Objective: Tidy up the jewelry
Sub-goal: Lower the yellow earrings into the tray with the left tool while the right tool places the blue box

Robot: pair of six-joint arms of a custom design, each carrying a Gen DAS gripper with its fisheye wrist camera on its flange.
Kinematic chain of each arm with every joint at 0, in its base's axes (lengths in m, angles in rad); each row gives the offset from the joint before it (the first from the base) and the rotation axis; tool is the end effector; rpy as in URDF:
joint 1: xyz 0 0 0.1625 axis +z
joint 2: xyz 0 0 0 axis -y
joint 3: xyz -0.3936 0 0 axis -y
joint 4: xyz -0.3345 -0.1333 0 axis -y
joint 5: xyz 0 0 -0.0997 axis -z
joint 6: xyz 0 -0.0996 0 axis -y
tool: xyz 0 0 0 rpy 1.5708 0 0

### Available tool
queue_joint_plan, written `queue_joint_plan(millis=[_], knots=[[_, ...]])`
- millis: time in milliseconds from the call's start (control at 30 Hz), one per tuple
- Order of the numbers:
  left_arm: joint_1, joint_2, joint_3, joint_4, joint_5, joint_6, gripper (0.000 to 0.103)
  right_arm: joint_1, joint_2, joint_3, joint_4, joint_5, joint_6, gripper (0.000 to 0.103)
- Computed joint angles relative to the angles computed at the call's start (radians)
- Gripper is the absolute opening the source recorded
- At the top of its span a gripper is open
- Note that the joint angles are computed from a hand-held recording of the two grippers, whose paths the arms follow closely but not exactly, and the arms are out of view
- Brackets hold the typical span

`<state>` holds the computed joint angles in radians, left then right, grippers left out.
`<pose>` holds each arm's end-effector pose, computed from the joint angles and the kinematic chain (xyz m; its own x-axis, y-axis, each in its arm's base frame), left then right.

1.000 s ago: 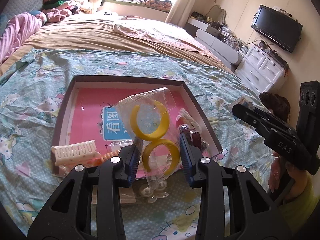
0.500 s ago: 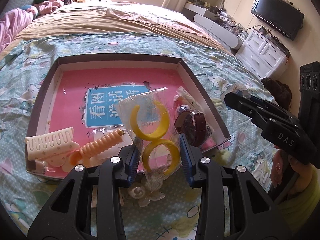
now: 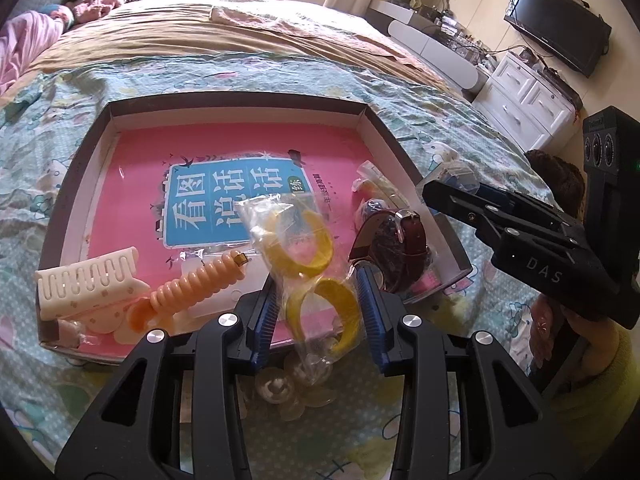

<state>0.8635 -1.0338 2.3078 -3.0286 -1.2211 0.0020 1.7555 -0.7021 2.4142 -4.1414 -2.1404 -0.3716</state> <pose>-0.1419 -0.4237 0.1071 -0.7535 0.5643 -0.3372 0.6403 0.7462 -0.1821 0.1484 -0.3609 0.1062 -0.7976 -0.0035 0.6032 -0.4396 0.6881 -0.5772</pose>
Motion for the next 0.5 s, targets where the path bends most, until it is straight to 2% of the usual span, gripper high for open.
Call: queue_joint_plan(millis=[100,333,433,500], knots=[[0.002,-0.001,0.002,-0.001,0.002,-0.004,0.037,-0.005,0.004,-0.008,0.017,0.001,-0.001,0.044],[0.003,-0.006,0.004,-0.009,0.001,-0.001,0.045,-0.014,0.008,-0.015,0.047,0.004,0.010,0.044],[0.004,-0.011,0.006,-0.011,-0.001,-0.002,0.046,-0.013,0.011,-0.015,0.052,0.003,0.016,0.045],[0.005,-0.013,0.006,-0.012,-0.002,-0.003,0.046,-0.012,0.011,-0.012,0.049,0.005,0.022,0.048]])
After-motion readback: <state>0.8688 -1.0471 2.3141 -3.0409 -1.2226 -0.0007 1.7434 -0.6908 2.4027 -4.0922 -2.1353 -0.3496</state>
